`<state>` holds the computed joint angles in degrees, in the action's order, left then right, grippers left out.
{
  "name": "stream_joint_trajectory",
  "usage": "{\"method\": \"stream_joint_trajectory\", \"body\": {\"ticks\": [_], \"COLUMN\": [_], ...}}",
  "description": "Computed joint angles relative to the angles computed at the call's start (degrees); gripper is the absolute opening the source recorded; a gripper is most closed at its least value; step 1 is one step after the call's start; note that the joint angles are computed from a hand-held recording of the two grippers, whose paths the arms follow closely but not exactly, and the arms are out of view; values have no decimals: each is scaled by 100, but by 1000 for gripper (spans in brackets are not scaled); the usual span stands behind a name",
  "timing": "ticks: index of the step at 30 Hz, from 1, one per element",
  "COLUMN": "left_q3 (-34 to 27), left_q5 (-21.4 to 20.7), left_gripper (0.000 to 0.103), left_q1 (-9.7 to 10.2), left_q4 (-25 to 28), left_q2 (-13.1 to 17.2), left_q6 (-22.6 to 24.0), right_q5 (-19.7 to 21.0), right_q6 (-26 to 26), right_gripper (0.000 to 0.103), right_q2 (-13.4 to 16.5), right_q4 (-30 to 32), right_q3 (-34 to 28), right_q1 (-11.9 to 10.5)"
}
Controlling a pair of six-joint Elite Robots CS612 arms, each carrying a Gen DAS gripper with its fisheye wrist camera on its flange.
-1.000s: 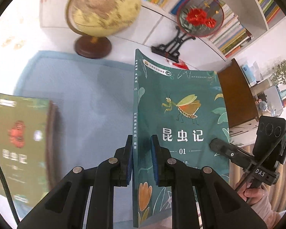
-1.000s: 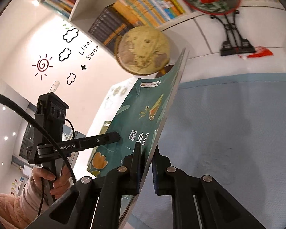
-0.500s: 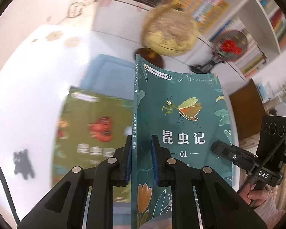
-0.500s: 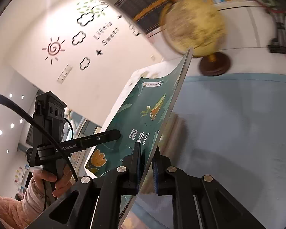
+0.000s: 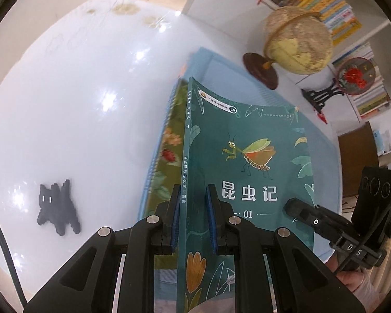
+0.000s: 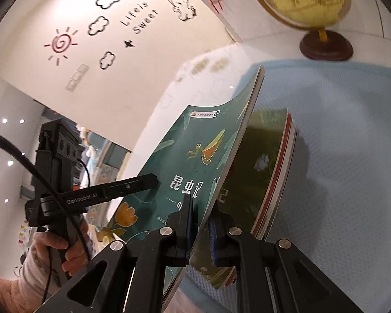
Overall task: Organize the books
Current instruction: 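Lower the teal book onto the top of the stack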
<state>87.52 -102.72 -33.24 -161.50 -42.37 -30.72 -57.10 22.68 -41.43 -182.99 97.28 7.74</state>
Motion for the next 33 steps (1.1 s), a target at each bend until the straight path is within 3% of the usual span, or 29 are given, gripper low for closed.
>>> {"method": "stream_joint_trajectory", "body": {"ticks": [11, 24, 29, 33], "left_q3": [-144, -266, -283, -314], "left_q5": [27, 443, 467, 599], "left_gripper": [16, 20, 20, 20], "left_q1": [17, -84, -73, -61], "left_q4": [235, 811, 830, 936], "left_q2": [130, 79, 82, 70], "left_q6": [-26, 253, 211, 13], "right_q5": [-828, -1111, -1020, -854], "right_q6": [83, 285, 374, 323], "right_gripper": [10, 14, 24, 49], "right_q2": [34, 2, -37, -55], "right_q4": [623, 861, 1122, 1162], "right_q3": [-189, -178, -212, -214], "right_q1": [189, 220, 203, 197]}}
